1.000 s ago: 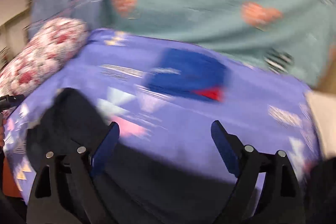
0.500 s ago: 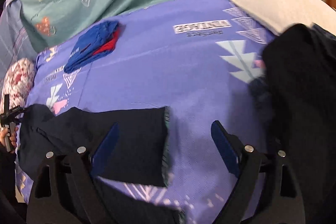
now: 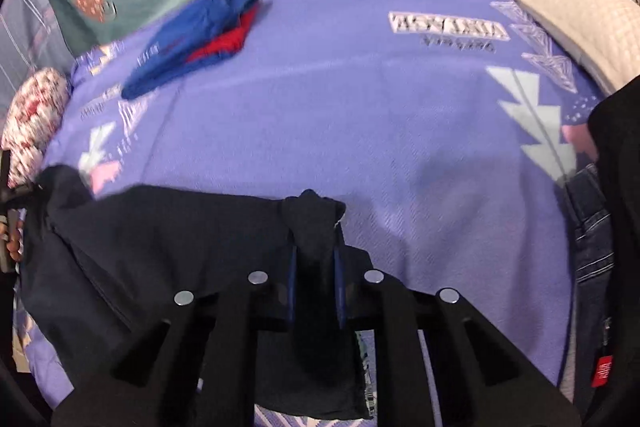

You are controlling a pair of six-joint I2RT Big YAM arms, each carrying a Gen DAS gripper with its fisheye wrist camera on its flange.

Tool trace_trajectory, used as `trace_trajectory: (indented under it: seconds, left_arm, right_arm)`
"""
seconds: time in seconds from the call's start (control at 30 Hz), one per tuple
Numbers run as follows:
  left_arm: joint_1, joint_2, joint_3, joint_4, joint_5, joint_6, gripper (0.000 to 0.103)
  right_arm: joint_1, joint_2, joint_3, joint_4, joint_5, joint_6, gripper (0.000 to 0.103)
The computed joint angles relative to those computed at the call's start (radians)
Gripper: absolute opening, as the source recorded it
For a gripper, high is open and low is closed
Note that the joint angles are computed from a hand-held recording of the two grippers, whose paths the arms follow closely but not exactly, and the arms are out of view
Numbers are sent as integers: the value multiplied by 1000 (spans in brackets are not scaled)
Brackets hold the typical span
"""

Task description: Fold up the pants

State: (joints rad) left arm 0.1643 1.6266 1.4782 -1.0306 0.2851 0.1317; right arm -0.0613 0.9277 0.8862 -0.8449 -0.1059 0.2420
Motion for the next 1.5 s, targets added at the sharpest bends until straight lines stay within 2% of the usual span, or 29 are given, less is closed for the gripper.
trace_trajectory:
  seconds: [0.03,0.1,0.13,0.17,0.2,0.23,0.27,0.33,0.37,0.4,0.47,0.53,0.6,0.77,0.83,0.93,1.0,1.07,1.1,1.13,1.17,1.23,1.27,1.33,1.4,1.5]
  left_arm:
    - [2,0,6,-7,13,2,42]
    - [3,-3,10,-7,16,16,42]
    - [2,0,13,-12,12,21,50]
    - [1,6,17,-10,-5,21,66]
    - [3,10,19,0,-17,13,75]
    - [8,15,22,9,-20,-3,89]
    - [20,22,27,18,2,-28,91]
    - [41,40,46,14,60,-66,90]
    - [49,53,58,6,90,-84,86]
    - [48,59,65,2,90,-85,82]
    - [33,60,71,-6,65,-53,46]
    - [20,51,72,-20,69,-43,34]
    - [9,12,49,23,49,-54,31]
    - [32,-39,71,91,112,-111,31]
    - [13,-30,101,92,90,-111,31]
    - [-24,29,163,51,18,-90,32]
    - [-62,91,207,18,-51,-88,37]
    - [-76,168,271,-57,-136,-92,61]
    - [-78,185,287,-72,-162,-103,64]
    - [-73,190,294,-76,-156,-115,69]
    - [-56,177,290,-64,-121,-134,72]
    - [-31,148,277,-48,-72,-138,83]
    - [-14,123,266,-39,-72,-142,87]
    - [21,80,245,-49,-71,-161,87]
    - [79,-1,174,-64,-17,-163,87]
    - [136,-137,30,-62,39,-130,87]
  right_arm:
    - [-16,-24,5,6,-7,1,15]
    - [-31,-40,21,10,-21,-4,15]
    - [-35,-46,33,9,-21,-12,15]
    - [-37,-45,39,11,-19,-15,15]
    - [-38,-44,43,12,-20,-16,15]
    - [-34,-38,47,11,-13,-16,15]
    - [-29,-36,49,9,-5,-13,15]
    - [-23,-25,48,15,8,-6,15]
    - [-22,-23,46,18,9,-1,15]
    - [-24,-23,44,25,7,4,15]
    - [-31,-34,34,43,-2,14,15]
    - [-35,-45,32,65,-3,18,15]
    - [-36,-48,41,82,0,13,15]
    - [-61,2,103,98,-4,8,15]
    - [-82,56,147,107,-19,16,15]
    - [-103,164,212,127,-33,43,15]
    - [-100,247,252,124,-28,42,17]
    - [-100,348,291,79,10,66,29]
    - [-93,374,295,63,77,90,43]
    - [-95,373,277,78,120,119,44]
    - [-102,355,258,102,108,127,45]
    - [-108,293,217,128,104,118,55]
    - [-106,263,205,122,113,104,57]
    - [-97,167,169,77,126,54,67]
    - [-91,88,138,30,118,22,68]
    - [-66,-88,55,-97,104,1,68]
